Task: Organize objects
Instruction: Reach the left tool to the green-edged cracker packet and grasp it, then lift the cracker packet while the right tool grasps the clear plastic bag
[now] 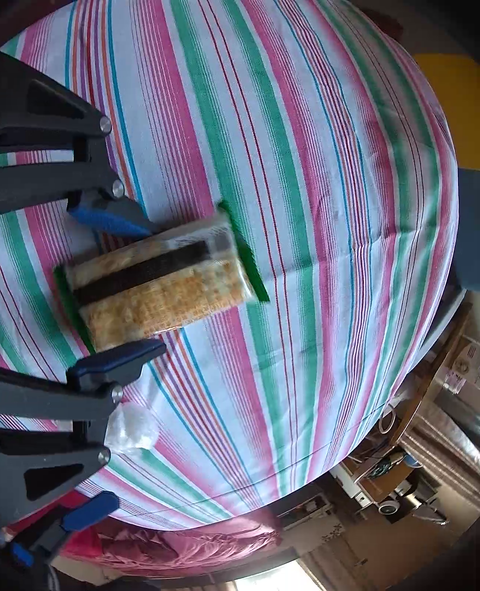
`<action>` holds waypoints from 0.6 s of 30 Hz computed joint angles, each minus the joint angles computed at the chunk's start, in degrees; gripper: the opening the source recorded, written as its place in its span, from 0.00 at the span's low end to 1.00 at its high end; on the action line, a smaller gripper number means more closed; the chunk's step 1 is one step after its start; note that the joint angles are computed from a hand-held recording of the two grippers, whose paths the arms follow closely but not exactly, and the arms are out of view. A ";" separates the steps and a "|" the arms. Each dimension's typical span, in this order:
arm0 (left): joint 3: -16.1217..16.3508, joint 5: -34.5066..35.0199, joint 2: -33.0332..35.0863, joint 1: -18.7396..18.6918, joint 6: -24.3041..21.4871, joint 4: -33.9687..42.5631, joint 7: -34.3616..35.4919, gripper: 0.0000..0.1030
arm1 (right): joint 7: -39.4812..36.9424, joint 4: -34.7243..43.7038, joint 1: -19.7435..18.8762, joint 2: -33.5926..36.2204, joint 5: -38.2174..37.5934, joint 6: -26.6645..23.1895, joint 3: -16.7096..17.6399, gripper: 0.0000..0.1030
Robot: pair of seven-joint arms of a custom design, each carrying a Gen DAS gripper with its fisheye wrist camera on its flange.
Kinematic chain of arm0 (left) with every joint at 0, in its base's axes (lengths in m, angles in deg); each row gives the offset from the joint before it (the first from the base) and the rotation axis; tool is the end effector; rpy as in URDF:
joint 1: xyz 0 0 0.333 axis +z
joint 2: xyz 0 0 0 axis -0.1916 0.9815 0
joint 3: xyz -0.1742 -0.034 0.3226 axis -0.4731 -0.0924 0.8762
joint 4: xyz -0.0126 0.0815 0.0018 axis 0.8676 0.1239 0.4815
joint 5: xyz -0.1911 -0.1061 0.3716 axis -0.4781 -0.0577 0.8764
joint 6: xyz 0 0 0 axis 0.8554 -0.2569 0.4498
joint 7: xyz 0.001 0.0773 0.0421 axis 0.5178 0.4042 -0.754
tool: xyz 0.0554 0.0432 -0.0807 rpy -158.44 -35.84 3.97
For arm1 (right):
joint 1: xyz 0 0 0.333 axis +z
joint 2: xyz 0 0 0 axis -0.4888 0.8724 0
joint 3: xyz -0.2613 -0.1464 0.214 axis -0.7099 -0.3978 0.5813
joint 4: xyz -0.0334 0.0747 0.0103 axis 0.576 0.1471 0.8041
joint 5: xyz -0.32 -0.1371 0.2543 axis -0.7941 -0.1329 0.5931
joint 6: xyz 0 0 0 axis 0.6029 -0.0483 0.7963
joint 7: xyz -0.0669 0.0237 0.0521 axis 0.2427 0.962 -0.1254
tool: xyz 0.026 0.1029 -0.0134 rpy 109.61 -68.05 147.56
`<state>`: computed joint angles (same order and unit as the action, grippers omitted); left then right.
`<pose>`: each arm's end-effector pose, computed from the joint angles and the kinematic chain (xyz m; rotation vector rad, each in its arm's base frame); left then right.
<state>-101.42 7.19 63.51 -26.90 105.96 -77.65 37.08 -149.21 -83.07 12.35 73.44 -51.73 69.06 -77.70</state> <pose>0.7170 -0.3680 0.4173 1.3381 -2.6294 0.6098 0.5256 0.5059 0.4588 -0.4347 2.2283 -0.3290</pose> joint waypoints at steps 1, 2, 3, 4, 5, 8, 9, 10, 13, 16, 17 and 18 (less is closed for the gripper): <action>-0.67 -0.60 -0.64 1.11 -0.35 -1.03 2.60 0.43 | -0.30 -0.03 -0.05 -0.02 0.34 -0.14 0.07 1.00; -0.86 -1.10 -1.48 1.76 -0.02 -2.33 4.09 0.43 | -0.63 0.02 -0.08 0.01 0.69 -0.35 0.14 1.00; -0.76 -1.29 -2.52 2.25 0.63 -3.90 5.33 0.43 | -1.13 0.12 -0.11 0.05 1.17 -0.62 0.22 1.00; -0.80 -1.60 -3.75 2.84 1.62 -5.84 7.00 0.43 | -1.76 0.20 -0.18 0.09 1.79 -0.88 0.32 1.00; -0.88 -2.10 -5.54 3.67 3.36 -8.78 9.26 0.43 | -2.73 0.36 -0.33 0.21 2.66 -1.03 0.46 1.00; -0.91 -4.16 -9.67 5.70 6.60 -15.18 14.12 0.43 | -8.68 1.90 -1.32 1.39 7.48 -0.97 1.14 1.00; -0.85 -4.89 -10.94 6.22 7.38 -17.06 15.42 0.43 | -11.47 2.72 -1.63 1.97 9.51 -1.19 1.36 1.00; -0.90 -5.88 -12.63 6.97 8.32 -19.54 17.32 0.43 | -14.87 3.92 -1.98 2.81 12.04 -1.75 1.65 1.00; -0.71 -8.52 -15.91 8.20 9.12 -23.97 20.87 0.43 | -25.55 8.01 -2.78 5.60 20.14 -4.20 2.36 1.00; -0.44 -11.36 -18.76 9.10 9.91 -27.96 24.66 0.43 | -33.66 12.18 -2.80 8.14 27.13 -8.96 2.50 0.98; -0.38 -12.57 -19.49 9.46 10.17 -29.12 26.08 0.43 | -35.45 13.19 -2.66 8.80 28.91 -10.18 2.34 0.95; -0.31 -13.73 -20.15 9.67 10.54 -30.09 27.26 0.43 | -36.66 13.74 -2.50 9.20 30.18 -10.72 2.07 0.93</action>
